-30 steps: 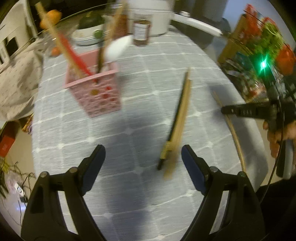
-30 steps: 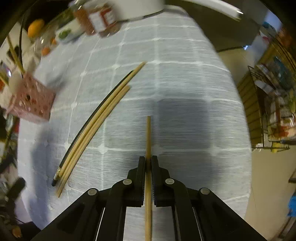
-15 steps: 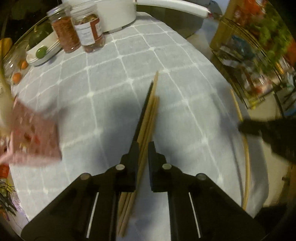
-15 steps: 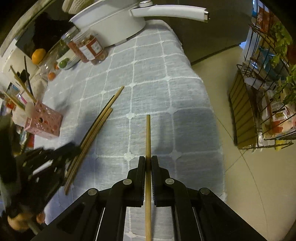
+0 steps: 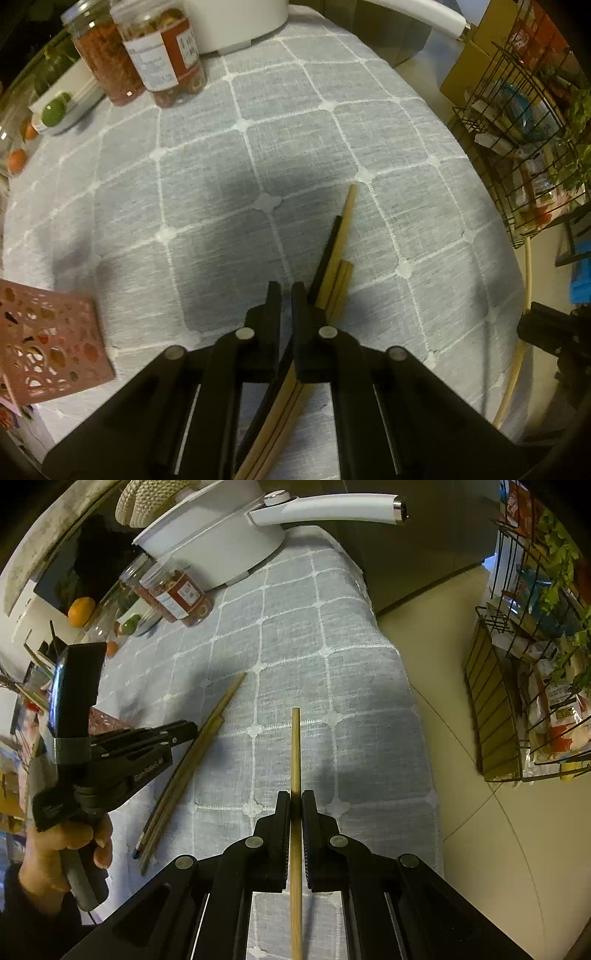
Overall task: Organize utensils
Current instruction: 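Grasp the remaining chopsticks with the left gripper while the right gripper holds its chopstick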
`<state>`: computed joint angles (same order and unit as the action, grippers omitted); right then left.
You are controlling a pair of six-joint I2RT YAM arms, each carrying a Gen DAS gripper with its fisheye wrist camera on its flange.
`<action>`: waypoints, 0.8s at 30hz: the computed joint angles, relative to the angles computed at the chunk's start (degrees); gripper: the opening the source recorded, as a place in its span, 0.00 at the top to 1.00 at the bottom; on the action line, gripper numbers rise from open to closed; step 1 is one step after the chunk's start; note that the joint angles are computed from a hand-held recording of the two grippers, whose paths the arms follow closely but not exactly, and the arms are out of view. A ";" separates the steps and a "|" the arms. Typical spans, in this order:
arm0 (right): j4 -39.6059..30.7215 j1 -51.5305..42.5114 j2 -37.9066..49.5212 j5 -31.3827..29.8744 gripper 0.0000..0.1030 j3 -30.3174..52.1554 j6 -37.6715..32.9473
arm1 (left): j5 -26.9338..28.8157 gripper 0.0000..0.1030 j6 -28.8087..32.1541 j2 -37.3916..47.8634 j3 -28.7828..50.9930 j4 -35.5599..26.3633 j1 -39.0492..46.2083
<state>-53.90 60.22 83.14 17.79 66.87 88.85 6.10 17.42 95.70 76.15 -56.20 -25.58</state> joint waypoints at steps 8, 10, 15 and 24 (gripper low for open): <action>0.85 -0.05 -0.92 -0.16 0.94 -1.14 0.39 | 2.80 0.94 1.88 -1.18 0.41 -2.93 -0.16; 0.83 -0.16 -0.75 -0.23 0.94 -1.00 0.28 | 2.54 0.94 3.13 -1.43 0.29 -3.85 -0.34; 0.90 -0.44 -0.26 -0.41 0.94 -0.64 -0.01 | 0.60 0.94 3.63 -1.36 0.37 -3.55 -1.34; 1.72 -0.80 -0.54 -0.92 0.94 -1.57 0.07 | -0.60 0.94 2.83 0.46 1.81 -3.08 -2.03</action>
